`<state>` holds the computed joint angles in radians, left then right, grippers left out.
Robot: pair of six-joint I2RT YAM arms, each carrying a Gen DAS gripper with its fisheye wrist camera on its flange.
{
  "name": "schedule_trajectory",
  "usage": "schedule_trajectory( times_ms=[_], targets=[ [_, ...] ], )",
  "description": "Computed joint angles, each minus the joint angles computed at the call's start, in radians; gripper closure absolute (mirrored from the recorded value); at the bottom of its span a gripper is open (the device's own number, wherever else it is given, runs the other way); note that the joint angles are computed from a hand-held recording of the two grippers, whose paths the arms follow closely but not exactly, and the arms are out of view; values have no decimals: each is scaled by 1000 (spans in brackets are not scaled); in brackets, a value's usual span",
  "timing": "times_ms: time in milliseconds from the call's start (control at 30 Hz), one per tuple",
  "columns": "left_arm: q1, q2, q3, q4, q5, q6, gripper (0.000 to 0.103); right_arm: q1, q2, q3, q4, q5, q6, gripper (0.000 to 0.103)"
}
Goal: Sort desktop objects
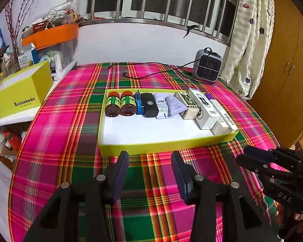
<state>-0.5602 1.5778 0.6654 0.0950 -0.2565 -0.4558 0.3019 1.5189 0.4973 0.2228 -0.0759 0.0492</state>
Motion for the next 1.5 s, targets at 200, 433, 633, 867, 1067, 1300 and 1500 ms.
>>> schedule_trajectory(
  times_ms=[200,433,633,867,1067,1300,1500],
  targets=[
    [9,-21,-22,-1,30,-15,59,14,-9,5,-12,9,-1,75],
    [-12,-44,-29,-37,4,-25,59,39,-41,-7,-40,32,6,75],
    [-36,-76,-40,-73,-26,-46,59,70,-114,-33,-80,66,13,75],
    [-44,-97,-47,-102,-50,-55,59,100,-169,-43,-126,100,19,75],
    [-48,-67,-15,-121,-66,-51,59,86,-137,-24,-112,80,4,74],
    [-39,-30,33,-143,-49,-37,59,59,-96,-6,-97,55,-19,74],
    [-29,12,79,-156,-60,-26,63,19,-42,22,-82,21,-47,74]
  ],
)
